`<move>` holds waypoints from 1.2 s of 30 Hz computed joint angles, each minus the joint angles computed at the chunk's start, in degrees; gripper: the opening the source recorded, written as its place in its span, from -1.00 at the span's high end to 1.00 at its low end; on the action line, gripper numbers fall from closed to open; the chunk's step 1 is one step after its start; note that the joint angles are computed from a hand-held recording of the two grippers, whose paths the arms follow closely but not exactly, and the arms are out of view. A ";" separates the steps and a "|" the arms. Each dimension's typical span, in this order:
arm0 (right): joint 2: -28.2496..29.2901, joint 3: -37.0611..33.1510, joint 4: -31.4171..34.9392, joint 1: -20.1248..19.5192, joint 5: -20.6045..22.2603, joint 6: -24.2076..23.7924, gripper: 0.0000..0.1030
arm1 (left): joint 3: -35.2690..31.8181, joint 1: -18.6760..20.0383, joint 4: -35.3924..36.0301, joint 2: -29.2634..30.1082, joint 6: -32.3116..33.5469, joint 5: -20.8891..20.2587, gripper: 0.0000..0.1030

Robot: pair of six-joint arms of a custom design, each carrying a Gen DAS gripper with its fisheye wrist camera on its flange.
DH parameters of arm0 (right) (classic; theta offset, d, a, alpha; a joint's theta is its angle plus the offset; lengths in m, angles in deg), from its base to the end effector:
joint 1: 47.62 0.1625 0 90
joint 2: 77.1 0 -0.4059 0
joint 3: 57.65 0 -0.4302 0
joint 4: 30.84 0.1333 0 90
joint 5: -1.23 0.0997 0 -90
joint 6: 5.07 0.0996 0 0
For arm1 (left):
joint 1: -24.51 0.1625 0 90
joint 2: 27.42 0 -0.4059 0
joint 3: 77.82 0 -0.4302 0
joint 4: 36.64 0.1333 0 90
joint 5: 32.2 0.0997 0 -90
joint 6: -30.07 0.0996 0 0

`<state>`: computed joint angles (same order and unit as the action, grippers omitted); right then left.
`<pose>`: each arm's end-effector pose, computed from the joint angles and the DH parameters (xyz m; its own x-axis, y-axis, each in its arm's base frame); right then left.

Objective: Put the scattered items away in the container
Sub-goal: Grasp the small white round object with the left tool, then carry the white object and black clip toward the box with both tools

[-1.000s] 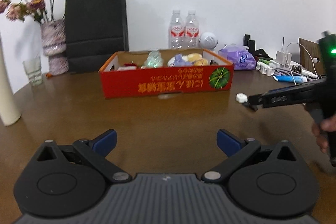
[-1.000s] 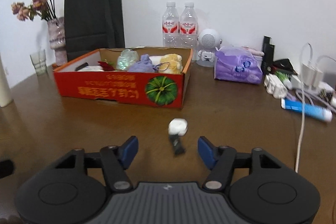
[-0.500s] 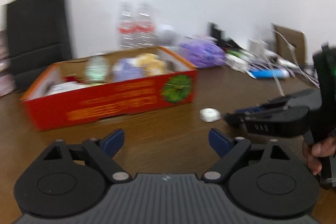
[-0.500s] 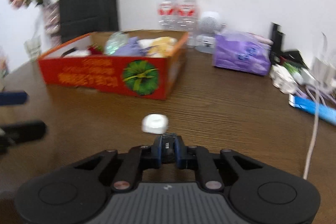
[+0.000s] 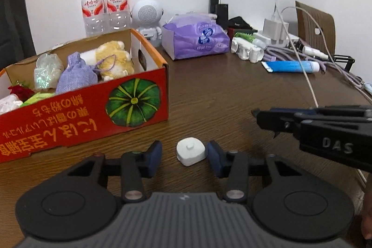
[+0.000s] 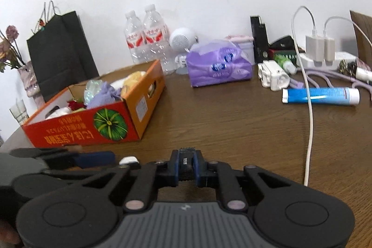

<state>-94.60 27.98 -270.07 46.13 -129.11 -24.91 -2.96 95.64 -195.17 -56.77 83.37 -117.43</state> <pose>0.1104 -0.6319 -0.0279 -0.7513 0.5010 0.4295 -0.2819 0.3449 -0.8953 -0.1202 -0.7894 0.0022 -0.3312 0.8725 -0.3593 0.9424 0.2867 -0.1723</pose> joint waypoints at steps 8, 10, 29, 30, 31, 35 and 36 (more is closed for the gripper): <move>0.37 -0.45 1.62 0.33 0.41 -0.96 0.78 | 2.57 -0.43 -4.32 -0.58 -0.96 0.74 0.45; 0.31 -0.32 1.84 0.22 0.75 -0.69 0.78 | 3.67 -0.16 -5.72 -1.45 -1.24 1.32 0.45; 3.31 0.59 2.69 5.60 0.36 -4.89 0.81 | 15.77 9.39 -14.94 -20.62 -5.48 4.96 0.45; 4.57 -0.61 2.32 6.24 -0.96 -6.17 0.75 | 15.72 9.64 -14.28 -20.80 -5.40 4.89 0.45; 5.30 -1.43 2.42 6.62 -2.43 -6.88 0.61 | 15.46 9.84 -13.36 -20.85 -5.37 4.57 0.45; 5.88 -3.97 -0.43 6.17 -8.74 -10.80 0.34 | 15.35 10.37 -11.88 -21.01 -5.23 2.94 0.45; 5.76 -4.68 -0.62 5.61 -9.55 -13.13 0.16 | 15.15 10.41 -11.56 -20.89 -5.43 2.80 0.45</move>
